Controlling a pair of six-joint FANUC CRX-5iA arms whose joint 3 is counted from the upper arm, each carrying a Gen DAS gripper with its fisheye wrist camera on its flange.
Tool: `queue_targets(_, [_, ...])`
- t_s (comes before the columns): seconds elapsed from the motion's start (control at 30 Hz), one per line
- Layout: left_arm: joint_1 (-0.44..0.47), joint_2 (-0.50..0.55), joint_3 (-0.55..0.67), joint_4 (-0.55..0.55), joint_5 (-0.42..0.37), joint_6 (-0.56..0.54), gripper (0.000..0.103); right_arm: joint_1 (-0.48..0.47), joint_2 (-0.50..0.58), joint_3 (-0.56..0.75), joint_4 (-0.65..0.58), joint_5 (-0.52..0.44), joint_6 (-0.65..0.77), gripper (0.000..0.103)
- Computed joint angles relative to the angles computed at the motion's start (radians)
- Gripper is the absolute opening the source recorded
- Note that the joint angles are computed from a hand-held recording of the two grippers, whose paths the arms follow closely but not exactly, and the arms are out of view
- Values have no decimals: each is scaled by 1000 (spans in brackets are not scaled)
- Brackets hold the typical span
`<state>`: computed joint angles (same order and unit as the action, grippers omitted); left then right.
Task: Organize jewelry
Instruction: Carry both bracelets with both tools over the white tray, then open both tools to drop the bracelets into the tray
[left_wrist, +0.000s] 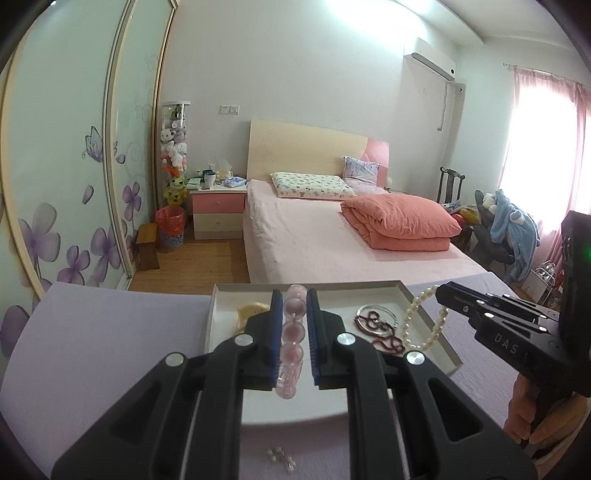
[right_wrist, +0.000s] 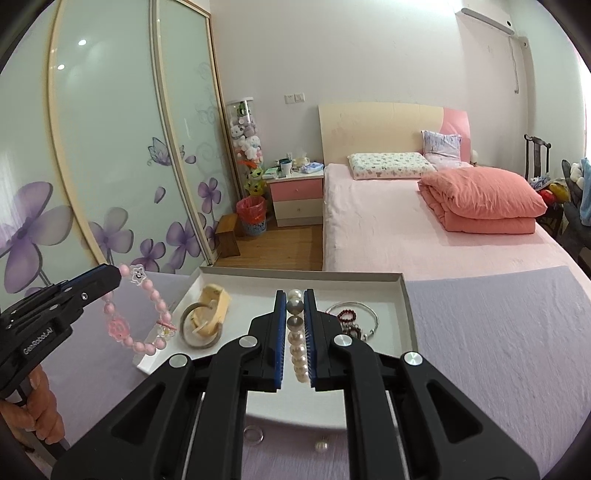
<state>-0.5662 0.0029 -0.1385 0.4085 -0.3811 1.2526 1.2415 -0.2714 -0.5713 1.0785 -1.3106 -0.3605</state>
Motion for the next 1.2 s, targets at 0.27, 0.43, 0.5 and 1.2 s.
queue_targets(0.27, [-1, 86, 50, 31, 33, -25, 13, -108, 26, -30, 2, 108, -18, 10])
queue_targets(0.43, [-6, 128, 70, 51, 30, -45, 13, -148, 46, -28, -31, 134, -13, 11])
queue_targets(0.5, [-5, 140, 76, 54, 28, -52, 13, -157, 51, -23, -49, 138, -6, 11])
queue_targets(1.2, [-13, 209, 144, 1, 3, -7, 14, -131, 30, -53, -51, 76, -33, 48])
